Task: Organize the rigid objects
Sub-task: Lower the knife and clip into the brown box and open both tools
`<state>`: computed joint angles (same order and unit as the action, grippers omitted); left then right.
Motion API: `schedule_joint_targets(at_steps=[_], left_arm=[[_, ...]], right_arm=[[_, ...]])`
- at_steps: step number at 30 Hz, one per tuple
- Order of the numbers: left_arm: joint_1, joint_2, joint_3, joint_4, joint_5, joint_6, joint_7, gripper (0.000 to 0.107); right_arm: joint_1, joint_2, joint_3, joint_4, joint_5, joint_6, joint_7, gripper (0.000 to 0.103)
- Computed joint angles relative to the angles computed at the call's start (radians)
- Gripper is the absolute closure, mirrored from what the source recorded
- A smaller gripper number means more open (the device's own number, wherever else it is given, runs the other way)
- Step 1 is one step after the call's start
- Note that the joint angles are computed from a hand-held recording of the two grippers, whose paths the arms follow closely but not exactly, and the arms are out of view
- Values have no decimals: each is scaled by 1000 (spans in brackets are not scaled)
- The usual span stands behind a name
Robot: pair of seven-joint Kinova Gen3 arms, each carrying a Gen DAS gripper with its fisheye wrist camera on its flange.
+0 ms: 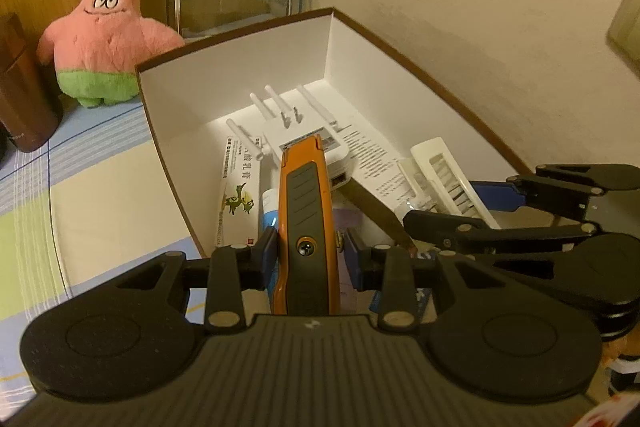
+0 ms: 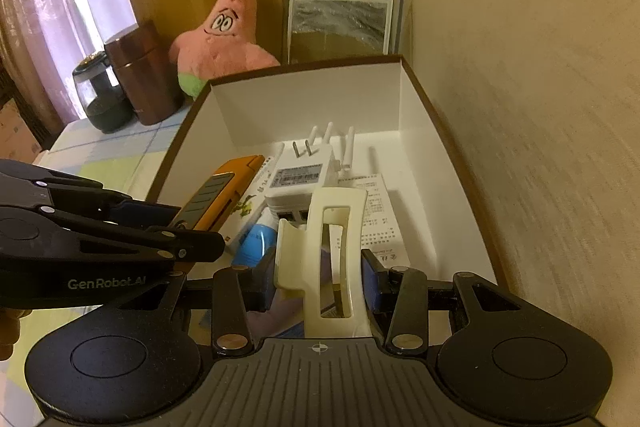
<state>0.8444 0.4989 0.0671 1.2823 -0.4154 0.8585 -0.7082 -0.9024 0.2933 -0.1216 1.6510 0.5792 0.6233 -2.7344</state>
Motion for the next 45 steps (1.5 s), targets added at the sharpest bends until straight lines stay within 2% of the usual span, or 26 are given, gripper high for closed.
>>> schedule_joint_targets(at_steps=[9, 11, 21, 33, 37, 39, 43, 45], left_arm=[[-43, 41, 9, -32, 63, 18, -35, 77], [-36, 41, -3, -28, 54, 12, -31, 79], [-44, 43, -7, -34, 54, 14, -48, 78], [-32, 36, -21, -27, 31, 10, -35, 74], [-31, 19, -21, 0, 16, -13, -24, 71], [-31, 11, -20, 11, 10, -22, -20, 70], [-14, -8, -28, 38, -19, -36, 12, 59], [-14, -22, -23, 57, -26, -53, 20, 58]], right_arm=[[27, 31, 4, -13, -58, -33, 62, 64], [28, 36, 7, -18, -68, -36, 74, 64], [27, 59, 24, -36, -113, -56, 120, 64], [0, 67, 55, -38, -80, -69, 94, 64], [-1, 58, 59, -24, -78, -83, 76, 60], [-7, 53, 62, -21, -70, -78, 63, 55], [-17, 24, 62, 11, -46, -89, 22, 46], [-21, 11, 58, 24, -32, -90, -1, 44]])
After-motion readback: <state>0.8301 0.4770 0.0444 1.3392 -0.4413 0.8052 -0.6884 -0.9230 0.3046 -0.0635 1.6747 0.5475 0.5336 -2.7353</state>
